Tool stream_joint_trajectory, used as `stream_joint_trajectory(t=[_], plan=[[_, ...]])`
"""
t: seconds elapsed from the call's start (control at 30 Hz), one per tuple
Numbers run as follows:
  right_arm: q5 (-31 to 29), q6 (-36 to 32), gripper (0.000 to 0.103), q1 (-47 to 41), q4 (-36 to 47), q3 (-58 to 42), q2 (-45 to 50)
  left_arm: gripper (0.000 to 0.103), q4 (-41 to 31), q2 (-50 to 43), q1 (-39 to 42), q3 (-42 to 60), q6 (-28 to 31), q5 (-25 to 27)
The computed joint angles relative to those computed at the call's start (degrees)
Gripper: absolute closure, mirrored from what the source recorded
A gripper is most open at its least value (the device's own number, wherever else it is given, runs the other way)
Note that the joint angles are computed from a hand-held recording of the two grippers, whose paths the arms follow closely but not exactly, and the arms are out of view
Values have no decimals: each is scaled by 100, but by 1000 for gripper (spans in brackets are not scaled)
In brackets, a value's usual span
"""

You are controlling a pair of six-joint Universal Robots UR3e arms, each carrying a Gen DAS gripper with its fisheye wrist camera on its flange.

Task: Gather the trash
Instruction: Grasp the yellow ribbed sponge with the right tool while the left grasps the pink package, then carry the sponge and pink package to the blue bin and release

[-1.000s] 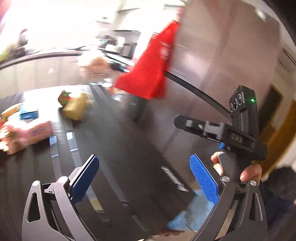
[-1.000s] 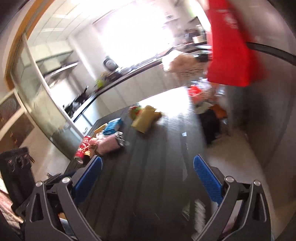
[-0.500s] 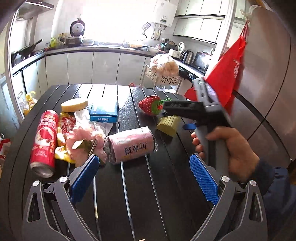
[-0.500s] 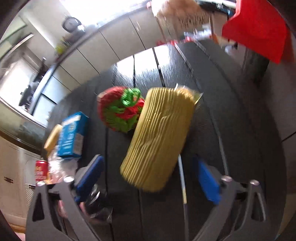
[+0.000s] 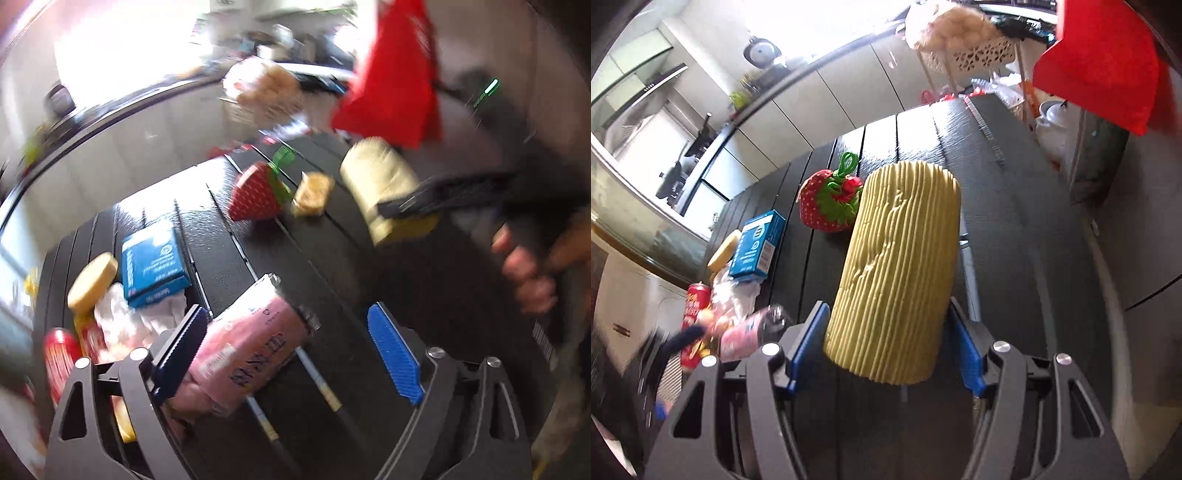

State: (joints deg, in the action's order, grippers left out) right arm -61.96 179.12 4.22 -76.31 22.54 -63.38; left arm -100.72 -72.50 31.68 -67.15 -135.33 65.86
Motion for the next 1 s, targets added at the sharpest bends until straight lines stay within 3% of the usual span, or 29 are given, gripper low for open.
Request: stream_joint_trajectory(t=[0.13, 0.2, 0.23, 0.33, 0.5, 0.57, 0.6, 0.63, 0.67, 0.73, 0.9, 1.0], plan=[[526, -561, 40, -748, -44, 1270, -1076, 16, -1192, -1004, -187, 1335, 1360, 419], [730, -724, 44, -953, -56, 1606, -1393, 11, -1213, -1255, -444, 1510, 1567, 838], [856, -852, 60, -1069, 60, 1633, -1496, 11, -1105, -1312, -599, 1436, 1657, 1064], [1049, -1003, 62, -1173, 229, 1718, -1673, 11, -318, -1260, -1073, 766, 1670, 1727], [858, -1053, 62, -968, 114, 2028, -1757, 12, 39, -1230, -1097, 196, 1528, 1964], [906, -1120, 62, -993, 50, 2211, -1870, 14, 47, -1191, -1005, 145, 1464, 1852], [945, -1147, 62, -1023, 168, 2146, -1879, 23, -29, -1242, -956, 250, 1380, 1776], [977, -1151, 62, -1025, 180, 2140, -1898, 37, -143, -1307, -865, 400, 1273, 1656], [1016, -1183, 62, -1059, 245, 2085, -1938, 44, -386, -1444, -740, 676, 1148, 1496], [1106, -1164, 62, -1092, 249, 2123, -2061, 46, -960, -1659, -487, 1161, 957, 1150], [1399, -1375, 62, -1352, 602, 2121, -2425, 48, -552, -1139, -385, 543, 705, 1071], [1606, -1703, 62, -1659, 1020, 2162, -2732, 48, -948, -573, 101, 359, 929, 461]])
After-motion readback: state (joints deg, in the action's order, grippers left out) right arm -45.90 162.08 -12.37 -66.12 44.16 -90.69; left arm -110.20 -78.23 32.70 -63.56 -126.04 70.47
